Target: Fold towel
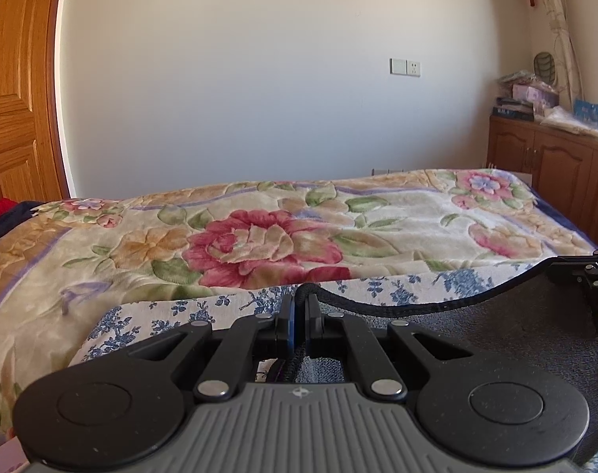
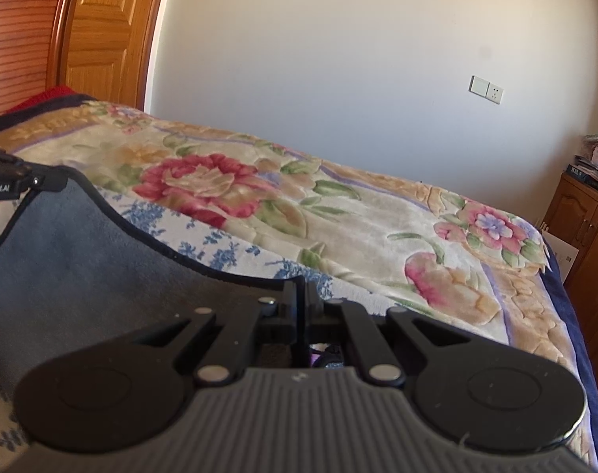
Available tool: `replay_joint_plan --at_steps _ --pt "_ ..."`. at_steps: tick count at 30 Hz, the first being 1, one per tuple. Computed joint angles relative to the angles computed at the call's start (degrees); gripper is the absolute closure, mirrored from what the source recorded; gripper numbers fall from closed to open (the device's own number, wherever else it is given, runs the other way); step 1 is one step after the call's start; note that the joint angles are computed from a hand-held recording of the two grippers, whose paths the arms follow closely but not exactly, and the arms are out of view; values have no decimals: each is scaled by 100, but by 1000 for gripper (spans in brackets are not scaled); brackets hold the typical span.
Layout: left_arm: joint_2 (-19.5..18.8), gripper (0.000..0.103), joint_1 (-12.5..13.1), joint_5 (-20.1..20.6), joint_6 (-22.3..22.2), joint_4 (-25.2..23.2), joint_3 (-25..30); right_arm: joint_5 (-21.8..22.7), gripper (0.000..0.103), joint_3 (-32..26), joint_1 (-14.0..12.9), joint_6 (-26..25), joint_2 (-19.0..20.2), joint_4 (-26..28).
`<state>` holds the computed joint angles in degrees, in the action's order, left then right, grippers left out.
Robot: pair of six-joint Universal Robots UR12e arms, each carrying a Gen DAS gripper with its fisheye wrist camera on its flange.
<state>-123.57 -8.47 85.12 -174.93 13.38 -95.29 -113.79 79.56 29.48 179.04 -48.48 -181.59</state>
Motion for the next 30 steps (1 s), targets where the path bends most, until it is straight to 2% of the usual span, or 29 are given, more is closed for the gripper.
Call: replay_joint_plan --at_steps 6,13,27,28,29,30 --pt "-153 97 -20 54 43 -177 169 57 99 -73 -45 14 96 161" --pt "-264 97 -41 184 142 -517 300 245 99 -60 -116 251 135 289" --pt "-291 95 -67 263 165 -782 354 259 98 -39 -139 453 113 548" --pt "-290 93 -70 271 176 -767 353 232 96 -44 -136 463 112 563" --pt "-285 86 -71 271 178 -759 350 231 91 -36 -136 476 106 558" --pt "-278 82 -67 245 158 -737 340 200 90 -30 -133 483 105 525"
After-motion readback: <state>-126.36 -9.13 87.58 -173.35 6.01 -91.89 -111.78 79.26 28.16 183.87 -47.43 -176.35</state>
